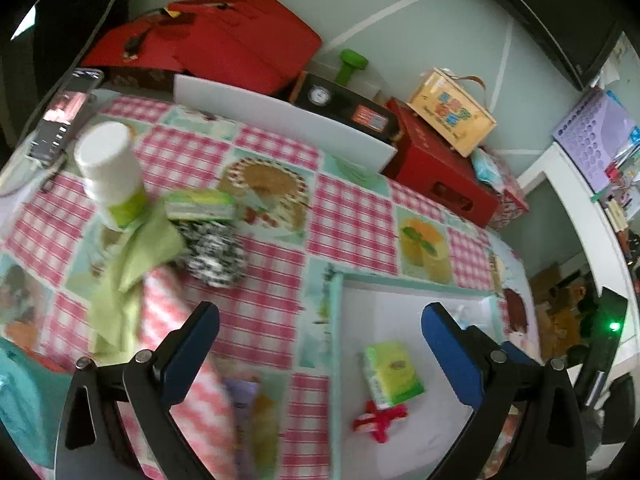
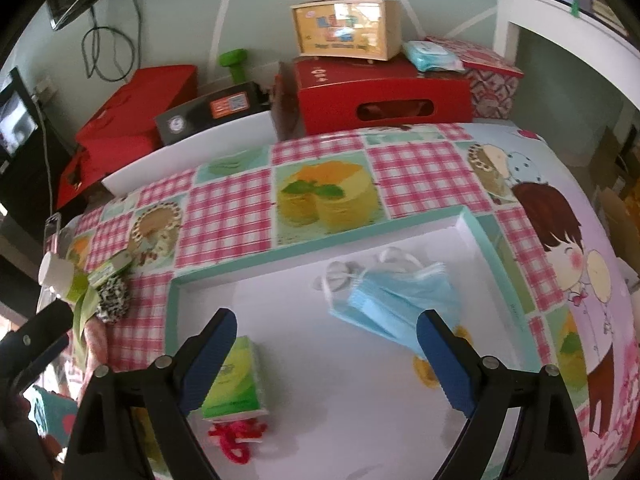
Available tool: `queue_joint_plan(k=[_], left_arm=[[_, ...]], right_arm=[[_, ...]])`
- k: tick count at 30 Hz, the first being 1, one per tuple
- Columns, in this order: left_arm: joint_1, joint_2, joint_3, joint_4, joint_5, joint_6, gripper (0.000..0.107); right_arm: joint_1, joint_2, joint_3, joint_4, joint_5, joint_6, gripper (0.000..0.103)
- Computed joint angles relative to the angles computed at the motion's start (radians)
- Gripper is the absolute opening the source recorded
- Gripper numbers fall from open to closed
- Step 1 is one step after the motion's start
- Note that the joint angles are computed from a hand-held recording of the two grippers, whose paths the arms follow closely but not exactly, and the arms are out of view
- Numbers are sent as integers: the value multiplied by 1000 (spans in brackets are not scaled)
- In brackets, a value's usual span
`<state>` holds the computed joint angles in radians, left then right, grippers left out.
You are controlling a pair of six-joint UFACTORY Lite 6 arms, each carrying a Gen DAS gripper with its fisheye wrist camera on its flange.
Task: Organize soft objects
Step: 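Move both open grippers back toward the pink towel pile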
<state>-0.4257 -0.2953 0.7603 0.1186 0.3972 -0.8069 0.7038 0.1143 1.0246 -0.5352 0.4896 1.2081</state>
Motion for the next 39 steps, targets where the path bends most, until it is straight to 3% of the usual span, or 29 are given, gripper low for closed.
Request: queue_joint_plan(k=[9,21,29,39], left_arm=[[34,-107,-18,337,234,-201,101],[293,-135,-74,175,281,60,101],[332,-98,-82,104,265,140,101],[411,-49,-67,117,317,181,101]], right_arm=[[81,63,90,-5,20,7,93],[223,218,278,64,-10,-78,93],[303,345,406,135,-26,-173,94],[431,574,694,191,45,-334,93]])
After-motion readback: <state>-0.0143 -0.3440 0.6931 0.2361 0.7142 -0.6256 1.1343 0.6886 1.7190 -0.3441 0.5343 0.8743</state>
